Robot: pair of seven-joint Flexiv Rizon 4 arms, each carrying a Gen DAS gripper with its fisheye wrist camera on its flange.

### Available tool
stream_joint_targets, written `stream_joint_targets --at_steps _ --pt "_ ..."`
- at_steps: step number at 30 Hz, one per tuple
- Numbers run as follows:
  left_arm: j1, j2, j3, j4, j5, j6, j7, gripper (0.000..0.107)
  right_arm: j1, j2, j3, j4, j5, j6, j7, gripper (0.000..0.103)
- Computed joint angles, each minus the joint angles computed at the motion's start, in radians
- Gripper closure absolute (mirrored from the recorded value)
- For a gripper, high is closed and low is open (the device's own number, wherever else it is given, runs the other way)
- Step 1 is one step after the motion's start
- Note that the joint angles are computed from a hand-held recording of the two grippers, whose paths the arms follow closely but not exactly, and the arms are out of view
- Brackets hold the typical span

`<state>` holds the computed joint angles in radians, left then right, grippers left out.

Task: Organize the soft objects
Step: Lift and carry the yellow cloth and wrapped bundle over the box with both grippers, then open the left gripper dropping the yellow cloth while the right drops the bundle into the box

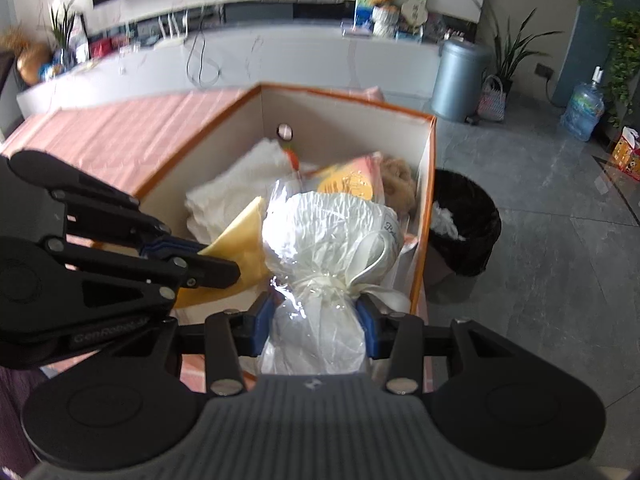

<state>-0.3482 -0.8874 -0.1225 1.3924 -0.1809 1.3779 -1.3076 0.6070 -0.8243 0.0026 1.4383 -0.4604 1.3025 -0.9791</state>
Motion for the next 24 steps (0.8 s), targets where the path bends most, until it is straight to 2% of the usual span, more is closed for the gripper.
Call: stream_joint_targets --at_steps 5,9,11,14,16,18,20,24 --pt "-0.02 -0.003 0.039 -0.042 0.008 -0.116 -0.028 0.102 -0.036 -0.02 0.065 -0.046 0.046 -0.08 -0.048 0.058" --pt "-0.026 -0.005 0.056 -0.058 0.024 -0.161 -0.055 0.101 -0.029 -0.025 0.065 -0.056 0.055 -0.093 -0.067 0.057" --pt "-0.03 -0.009 0.066 -0.073 0.034 -0.181 -0.071 0.096 -0.027 -0.029 0.065 -0.063 0.057 -0.1 -0.078 0.056" --pt "-0.026 -0.004 0.071 -0.067 0.042 -0.187 -0.099 0.077 -0.028 -0.031 0.069 -0.072 0.064 -0.111 -0.091 0.054" --pt "-0.021 0.0 0.075 -0.064 0.044 -0.188 -0.119 0.06 -0.025 -0.032 0.065 -0.078 0.065 -0.117 -0.094 0.051" --pt "0.002 0.01 0.048 -0.041 0.038 -0.166 -0.11 0.059 -0.022 -0.028 0.059 -0.077 0.062 -0.114 -0.096 0.046" --pt "0.024 0.023 0.021 -0.014 0.024 -0.14 -0.097 0.053 -0.017 -0.018 0.05 -0.069 0.057 -0.107 -0.093 0.038" --pt "0.058 0.049 -0.018 0.044 0.0 -0.06 -0.074 0.038 -0.011 0.004 0.036 -0.047 0.042 -0.076 -0.084 0.028"
